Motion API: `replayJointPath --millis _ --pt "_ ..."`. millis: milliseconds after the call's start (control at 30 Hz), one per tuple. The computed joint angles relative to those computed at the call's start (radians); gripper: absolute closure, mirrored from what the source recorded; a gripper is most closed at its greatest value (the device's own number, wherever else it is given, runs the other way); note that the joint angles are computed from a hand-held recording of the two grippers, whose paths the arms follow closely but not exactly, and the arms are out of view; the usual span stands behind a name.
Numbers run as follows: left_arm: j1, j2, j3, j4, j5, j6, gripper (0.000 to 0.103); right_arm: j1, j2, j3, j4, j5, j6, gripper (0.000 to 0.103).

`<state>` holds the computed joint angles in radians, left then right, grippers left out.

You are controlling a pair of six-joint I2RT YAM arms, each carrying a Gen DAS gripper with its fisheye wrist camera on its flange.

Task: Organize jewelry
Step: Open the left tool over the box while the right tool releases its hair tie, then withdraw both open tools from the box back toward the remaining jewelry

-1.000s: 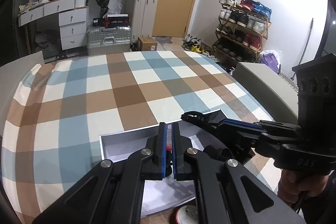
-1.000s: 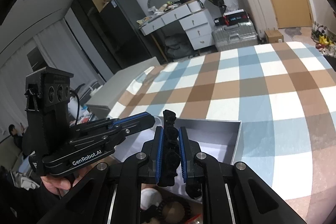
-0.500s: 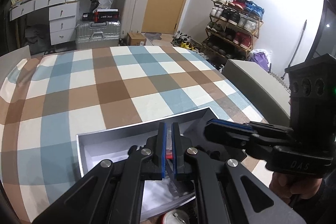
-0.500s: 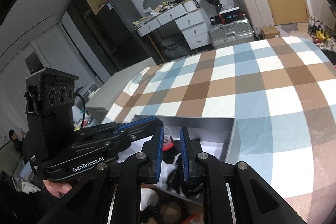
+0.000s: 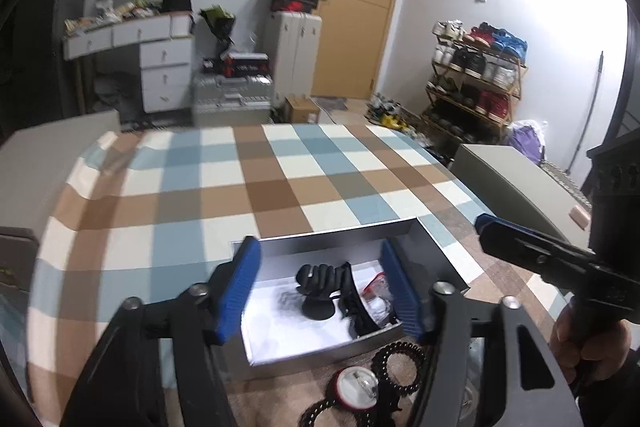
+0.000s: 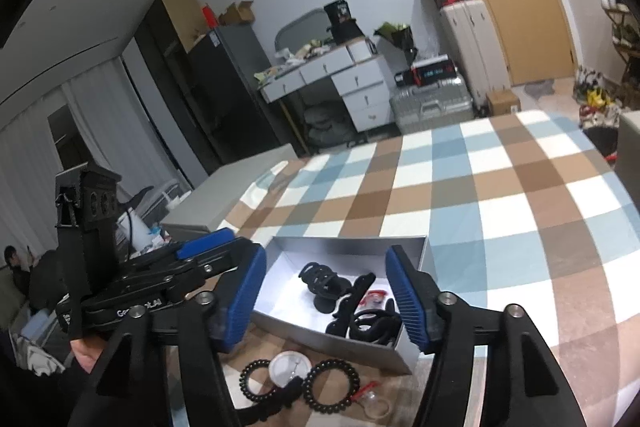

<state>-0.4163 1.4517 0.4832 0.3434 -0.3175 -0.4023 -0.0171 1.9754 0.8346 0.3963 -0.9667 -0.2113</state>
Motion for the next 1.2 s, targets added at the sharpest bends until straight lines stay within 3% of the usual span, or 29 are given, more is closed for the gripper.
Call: replayJointPath --millis 100,200,333,533,600,733,900,1200 --pt "-0.049 -0.036 -0.017 -0.014 -0.089 -0.016 0.027 -0.010 -0.035 -0.042 0.027 -0.005 0.004 0.029" --pt "-0.070 -0.046 -0.018 -0.027 -0.124 -0.030 0.026 -0.015 -0.064 -0.082 0.058 -0.003 0.010 0.018" --pt "-0.104 -0.049 -0.013 -0.058 -0.192 -0.057 0.018 -0.020 -0.099 -0.125 0.086 -0.003 0.010 0.012" --pt "-0.150 -0.068 -0.022 -0.102 -0.258 -0.107 0.018 -0.048 -0.152 -0.212 0.165 -0.019 0.013 0.004" --pt "-0.167 -0.081 -0.031 -0.114 -0.285 -0.131 0.017 -0.058 -0.165 -0.230 0.174 -0.025 0.006 0.003" --pt "-0.212 -0.100 -0.054 -0.126 -0.349 -0.184 0.004 -0.081 -0.179 -0.274 0.211 -0.025 -0.009 0.000" --pt "-0.272 -0.088 -0.081 -0.126 -0.424 -0.245 0.003 -0.099 -0.177 -0.307 0.185 -0.016 -0.092 0.000" --pt "-0.314 -0.024 -0.110 -0.147 -0.432 -0.335 0.002 -0.093 -0.082 -0.321 0.175 0.094 -0.204 0.000"
